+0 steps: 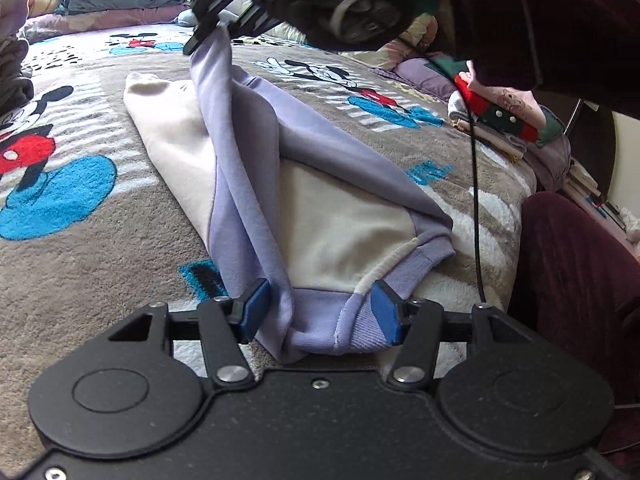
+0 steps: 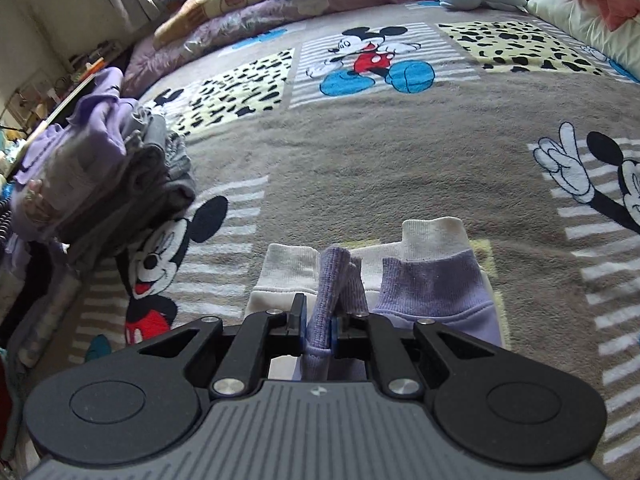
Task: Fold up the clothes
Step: 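Lay the folded side down and smooth it with the right tool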
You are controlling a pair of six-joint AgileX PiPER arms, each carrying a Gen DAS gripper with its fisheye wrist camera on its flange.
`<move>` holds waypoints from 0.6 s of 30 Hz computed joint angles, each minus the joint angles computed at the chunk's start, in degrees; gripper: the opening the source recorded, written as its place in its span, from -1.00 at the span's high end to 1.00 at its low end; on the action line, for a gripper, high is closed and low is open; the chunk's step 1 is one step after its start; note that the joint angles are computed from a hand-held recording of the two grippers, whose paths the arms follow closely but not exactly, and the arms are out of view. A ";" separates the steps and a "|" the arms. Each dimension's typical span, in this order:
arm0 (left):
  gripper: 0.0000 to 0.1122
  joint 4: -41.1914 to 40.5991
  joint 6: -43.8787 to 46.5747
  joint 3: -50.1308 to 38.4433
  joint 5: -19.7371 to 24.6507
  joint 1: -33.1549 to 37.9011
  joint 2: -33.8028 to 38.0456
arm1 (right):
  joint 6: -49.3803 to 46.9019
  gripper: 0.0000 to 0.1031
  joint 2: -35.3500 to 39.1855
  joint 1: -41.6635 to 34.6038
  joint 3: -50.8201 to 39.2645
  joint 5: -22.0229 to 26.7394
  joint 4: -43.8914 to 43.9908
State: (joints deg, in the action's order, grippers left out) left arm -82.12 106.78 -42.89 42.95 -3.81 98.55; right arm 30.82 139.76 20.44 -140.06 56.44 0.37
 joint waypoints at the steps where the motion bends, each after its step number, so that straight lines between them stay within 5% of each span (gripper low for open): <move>1: 0.03 0.07 -0.08 -0.20 0.43 0.25 0.31 | 0.74 0.68 1.81 0.14 -2.98 1.49 -0.55; 4: 0.02 0.41 -0.65 -1.01 1.95 1.07 1.37 | 2.55 0.49 1.36 -0.48 0.02 -3.89 0.85; 9: 0.02 0.63 -1.78 -1.63 2.85 1.44 1.91 | -2.22 0.24 -6.48 -2.73 15.54 -21.35 8.04; 13: 0.02 0.44 -2.66 -1.75 2.72 1.14 1.89 | -7.78 0.21 -9.37 -3.98 21.90 -22.67 8.66; 18: 0.02 0.43 -3.10 -2.07 3.15 1.50 2.34 | -19.52 0.21 -11.60 -5.69 32.31 -27.79 19.60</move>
